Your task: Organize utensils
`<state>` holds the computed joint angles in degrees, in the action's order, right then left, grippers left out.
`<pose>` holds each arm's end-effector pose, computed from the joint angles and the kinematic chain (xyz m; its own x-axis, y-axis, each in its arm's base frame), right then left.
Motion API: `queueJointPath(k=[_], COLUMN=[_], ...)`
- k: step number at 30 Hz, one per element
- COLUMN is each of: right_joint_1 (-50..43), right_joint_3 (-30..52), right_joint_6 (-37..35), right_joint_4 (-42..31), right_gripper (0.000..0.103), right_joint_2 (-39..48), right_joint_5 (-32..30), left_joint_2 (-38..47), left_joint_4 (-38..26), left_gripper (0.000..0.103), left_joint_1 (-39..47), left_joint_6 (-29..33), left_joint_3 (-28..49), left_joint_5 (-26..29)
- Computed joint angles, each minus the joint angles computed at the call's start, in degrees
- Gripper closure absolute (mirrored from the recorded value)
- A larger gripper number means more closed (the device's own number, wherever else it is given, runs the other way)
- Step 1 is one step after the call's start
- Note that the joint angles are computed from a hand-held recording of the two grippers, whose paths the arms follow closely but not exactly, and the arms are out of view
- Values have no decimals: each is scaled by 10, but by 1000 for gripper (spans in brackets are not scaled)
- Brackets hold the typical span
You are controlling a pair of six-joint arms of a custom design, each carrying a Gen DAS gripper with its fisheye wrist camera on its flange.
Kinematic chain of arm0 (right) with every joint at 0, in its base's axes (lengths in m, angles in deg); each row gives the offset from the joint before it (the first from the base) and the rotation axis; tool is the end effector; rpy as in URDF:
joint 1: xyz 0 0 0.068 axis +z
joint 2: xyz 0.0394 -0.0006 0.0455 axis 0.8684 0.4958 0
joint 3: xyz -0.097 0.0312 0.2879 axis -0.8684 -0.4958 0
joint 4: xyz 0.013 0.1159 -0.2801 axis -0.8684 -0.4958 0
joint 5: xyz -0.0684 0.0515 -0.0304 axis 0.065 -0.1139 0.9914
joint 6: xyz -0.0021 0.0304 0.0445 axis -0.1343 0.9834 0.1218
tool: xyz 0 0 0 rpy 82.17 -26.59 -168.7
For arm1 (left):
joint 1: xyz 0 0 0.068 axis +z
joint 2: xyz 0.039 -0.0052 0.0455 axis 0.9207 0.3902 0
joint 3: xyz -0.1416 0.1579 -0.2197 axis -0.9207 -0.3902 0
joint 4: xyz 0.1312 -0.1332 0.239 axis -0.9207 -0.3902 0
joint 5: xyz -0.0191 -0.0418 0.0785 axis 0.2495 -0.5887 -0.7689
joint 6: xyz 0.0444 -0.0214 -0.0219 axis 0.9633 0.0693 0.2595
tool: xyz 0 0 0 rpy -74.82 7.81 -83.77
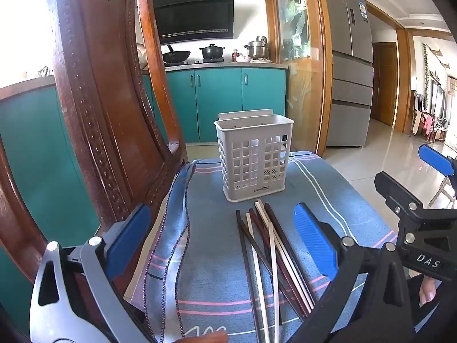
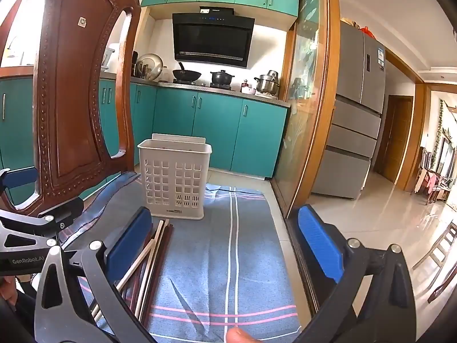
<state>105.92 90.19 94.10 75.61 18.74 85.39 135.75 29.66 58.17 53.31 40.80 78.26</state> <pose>0.2641 0.2246 0.1735 -0.3256 -0.0336 -0.9449 0.3537 0.9225 -0.1547 0.3266 -0.0585 0.1701 -0.3703 0.2062 -0.9057 0.3991 0.9158 0.0454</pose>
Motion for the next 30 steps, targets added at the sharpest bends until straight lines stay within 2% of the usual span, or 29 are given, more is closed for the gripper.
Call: queueJointPath(k=[19,20,30], right_joint_1=[3,8,6], right_joint_3=[-4,-5,0], right_joint_6=[-8,-1,-12], right_joint_4=[9,-11,9], right_gripper=[3,3,3], right_joint_2=[0,-16,0], right_joint_5=[5,9,8], left_joint_2=[9,8,9], left_joint_4=[2,2,0], left_gripper=[3,3,3], left_joint_1=[6,6,6], left_joint_6=[3,3,4], left_joint_3=[6,5,8], left_joint_5=[4,4,4])
